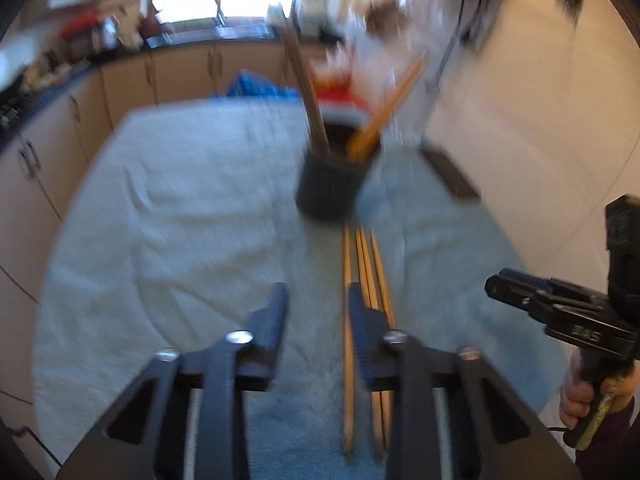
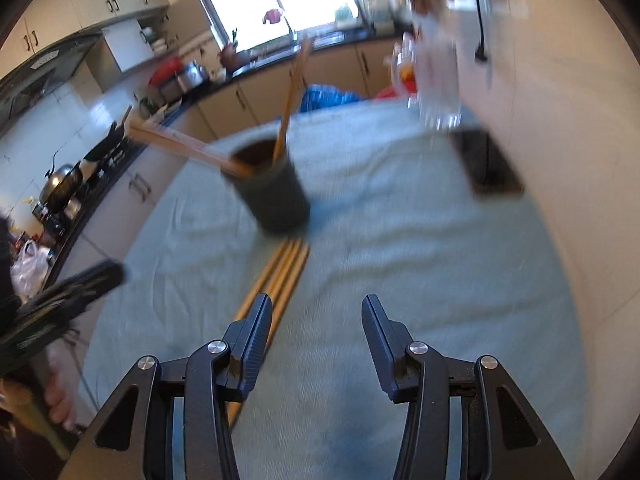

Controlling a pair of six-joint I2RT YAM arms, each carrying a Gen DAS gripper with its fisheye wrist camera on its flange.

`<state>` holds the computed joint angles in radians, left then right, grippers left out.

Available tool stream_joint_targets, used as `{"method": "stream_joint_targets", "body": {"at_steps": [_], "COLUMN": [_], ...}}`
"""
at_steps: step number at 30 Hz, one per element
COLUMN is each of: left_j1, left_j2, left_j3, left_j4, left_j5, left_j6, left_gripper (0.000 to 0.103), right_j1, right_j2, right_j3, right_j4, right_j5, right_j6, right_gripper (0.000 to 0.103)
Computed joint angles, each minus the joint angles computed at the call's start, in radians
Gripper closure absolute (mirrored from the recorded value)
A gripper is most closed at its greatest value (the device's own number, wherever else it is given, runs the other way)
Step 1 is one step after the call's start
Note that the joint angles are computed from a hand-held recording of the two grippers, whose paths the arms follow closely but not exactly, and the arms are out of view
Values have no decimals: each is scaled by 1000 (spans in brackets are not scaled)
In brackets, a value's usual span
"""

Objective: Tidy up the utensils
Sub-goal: 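Move back to the chopsticks and close the left tool on one while the right tool grasps another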

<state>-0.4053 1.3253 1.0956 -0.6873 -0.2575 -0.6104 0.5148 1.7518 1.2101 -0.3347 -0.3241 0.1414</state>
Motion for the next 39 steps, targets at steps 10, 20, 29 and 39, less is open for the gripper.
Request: {"method": "stream_joint_targets", "body": {"at_steps": [10, 20, 29, 39], "left_j1": [13, 58, 62, 58], "left_j2": [218, 262, 17, 7], "left_j3": [23, 29, -216, -250], "left_j4": [112, 135, 169, 217], "left_j5": [129, 144, 150, 155], "left_j6": [45, 5, -241, -275], "left_gripper": [85, 97, 95, 95], "right_j1": [5, 38, 116, 208], "right_j2": [52, 115, 185, 304], "right_j3": [-91, -55, 27, 227], "right_j4": [89, 90, 61, -43], "right_j5": [-60, -59, -9, 190], "right_j6": [42, 59, 51, 20], "right_gripper": [52, 52, 57, 71]}}
